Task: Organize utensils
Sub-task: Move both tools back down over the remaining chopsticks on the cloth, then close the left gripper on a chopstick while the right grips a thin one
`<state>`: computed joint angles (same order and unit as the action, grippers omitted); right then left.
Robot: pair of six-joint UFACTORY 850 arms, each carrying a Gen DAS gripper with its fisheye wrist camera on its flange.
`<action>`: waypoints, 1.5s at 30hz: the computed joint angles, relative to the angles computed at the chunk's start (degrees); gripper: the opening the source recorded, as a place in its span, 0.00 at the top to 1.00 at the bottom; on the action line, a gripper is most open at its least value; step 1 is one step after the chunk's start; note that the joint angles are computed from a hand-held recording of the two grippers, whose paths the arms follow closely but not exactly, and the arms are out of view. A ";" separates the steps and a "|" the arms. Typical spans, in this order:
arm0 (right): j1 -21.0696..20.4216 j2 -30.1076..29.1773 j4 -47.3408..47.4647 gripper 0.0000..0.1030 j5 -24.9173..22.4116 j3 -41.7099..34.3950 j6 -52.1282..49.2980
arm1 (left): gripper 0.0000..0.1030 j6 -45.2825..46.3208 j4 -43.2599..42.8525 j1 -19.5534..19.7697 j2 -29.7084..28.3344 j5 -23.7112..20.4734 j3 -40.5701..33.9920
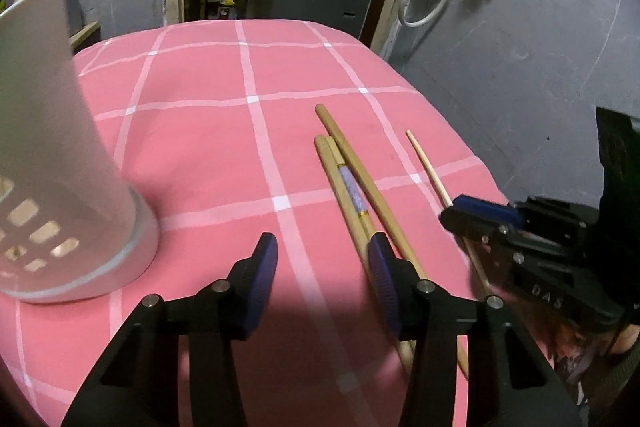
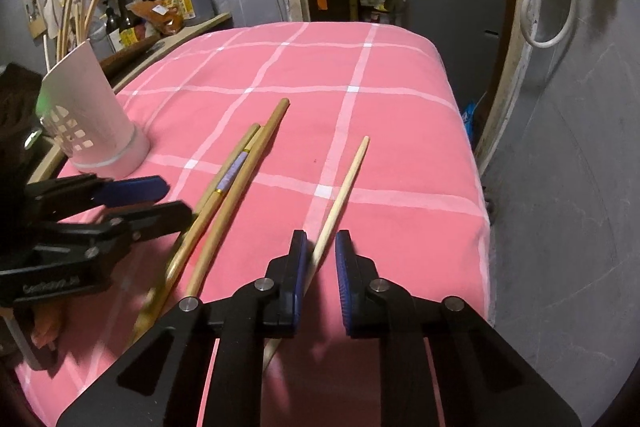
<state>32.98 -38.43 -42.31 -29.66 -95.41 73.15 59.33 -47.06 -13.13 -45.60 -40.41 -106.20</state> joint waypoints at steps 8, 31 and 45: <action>-0.16 0.27 -0.26 0.88 0.65 0.44 0.52 | 0.65 -3.06 2.85 -0.74 -0.89 1.03 -1.46; -3.14 -2.47 5.72 0.88 2.50 -3.56 2.52 | 0.90 -7.57 6.76 -1.21 -4.14 -5.60 -7.70; -3.08 -0.03 -5.45 0.97 10.35 1.12 21.17 | 0.95 -13.95 4.11 0.49 -7.17 -12.16 -12.91</action>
